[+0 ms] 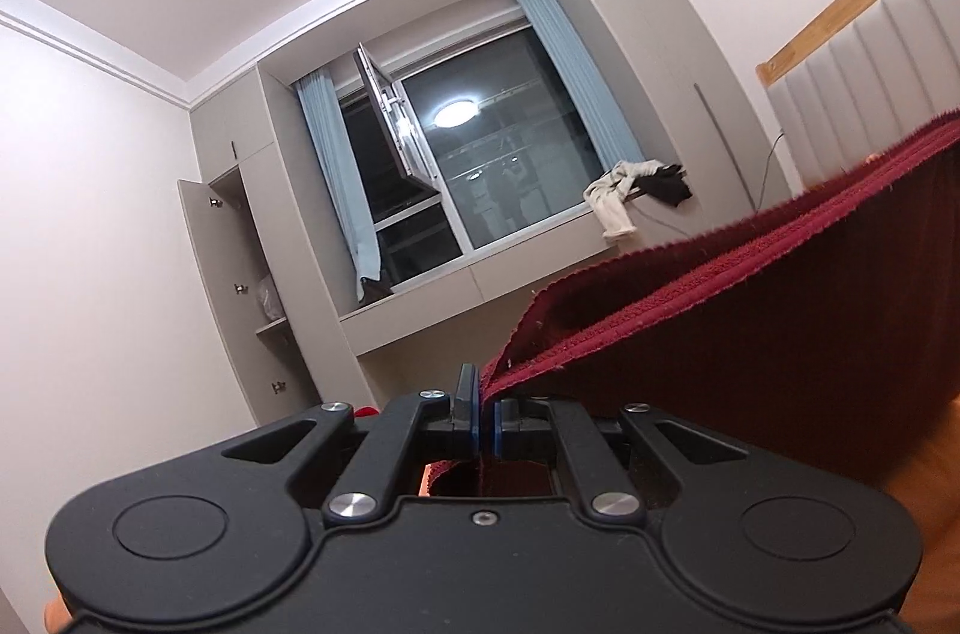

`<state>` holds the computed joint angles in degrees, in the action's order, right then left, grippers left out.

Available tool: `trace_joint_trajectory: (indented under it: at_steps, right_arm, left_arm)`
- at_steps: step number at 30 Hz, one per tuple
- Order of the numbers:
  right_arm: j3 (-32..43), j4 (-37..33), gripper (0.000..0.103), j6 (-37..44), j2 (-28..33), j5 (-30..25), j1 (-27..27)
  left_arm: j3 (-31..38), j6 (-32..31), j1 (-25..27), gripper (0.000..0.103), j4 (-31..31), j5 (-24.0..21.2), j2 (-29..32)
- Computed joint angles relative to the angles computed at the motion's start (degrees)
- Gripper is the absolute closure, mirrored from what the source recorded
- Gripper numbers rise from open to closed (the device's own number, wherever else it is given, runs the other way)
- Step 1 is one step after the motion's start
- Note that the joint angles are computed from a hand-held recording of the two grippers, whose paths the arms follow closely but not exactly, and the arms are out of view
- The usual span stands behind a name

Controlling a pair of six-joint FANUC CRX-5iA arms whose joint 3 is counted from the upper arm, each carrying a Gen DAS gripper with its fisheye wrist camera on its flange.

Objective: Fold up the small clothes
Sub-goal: 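Lift the hem with both grippers and fold it over toward the collar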

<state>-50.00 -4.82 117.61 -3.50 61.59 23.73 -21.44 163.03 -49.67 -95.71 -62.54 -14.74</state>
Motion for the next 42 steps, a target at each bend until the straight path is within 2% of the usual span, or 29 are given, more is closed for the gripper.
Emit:
trace_joint_trajectory:
  at_steps: [5, 8, 15, 19, 24, 27, 32, 35, 37, 40, 42]
  right_arm:
    - [10.19, 5.56, 0.098, -3.48, 8.35, -5.10, -3.53]
    - [17.03, 8.57, 0.098, -5.63, 13.42, -9.95, -5.09]
    - [30.83, 12.81, 0.098, -8.89, 23.94, -22.59, -6.39]
    - [36.14, 14.42, 0.098, -11.48, 27.90, -29.39, -6.75]
    - [40.51, 21.15, 0.097, -22.96, 32.69, -33.82, -8.18]
    - [42.08, 24.46, 0.097, -26.32, 34.72, -35.59, -8.66]
    - [44.15, 21.62, 0.097, -22.59, 36.26, -37.14, -7.92]
    - [45.67, 19.51, 0.096, -20.95, 36.86, -39.09, -7.31]
    - [45.88, 18.98, 0.094, -20.70, 37.03, -40.35, -6.99]
    - [46.67, 19.33, 0.091, -21.41, 37.53, -42.44, -6.81]
    - [47.11, 19.82, 0.087, -22.15, 37.87, -42.75, -6.96]
  left_arm:
    - [6.74, 0.44, 8.67, 0.099, -0.62, 6.32, 7.89]
    - [11.63, -1.12, 14.20, 0.098, 1.56, 10.41, 12.79]
    - [24.43, -9.72, 25.31, 0.098, 11.20, 18.19, 24.57]
    - [29.89, -16.70, 30.11, 0.098, 19.61, 21.80, 29.44]
    - [32.48, -20.37, 33.46, 0.098, 25.53, 23.89, 33.54]
    - [33.20, -22.60, 35.12, 0.097, 28.66, 24.81, 35.30]
    - [34.67, -26.29, 37.40, 0.095, 33.45, 25.85, 37.35]
    - [35.15, -29.51, 39.13, 0.089, 37.95, 26.46, 38.07]
    - [34.91, -30.91, 40.24, 0.082, 40.59, 26.80, 38.31]
    - [34.74, -30.83, 41.00, 0.074, 42.44, 26.87, 38.35]
    - [34.46, -30.14, 41.26, 0.072, 42.54, 27.06, 38.18]
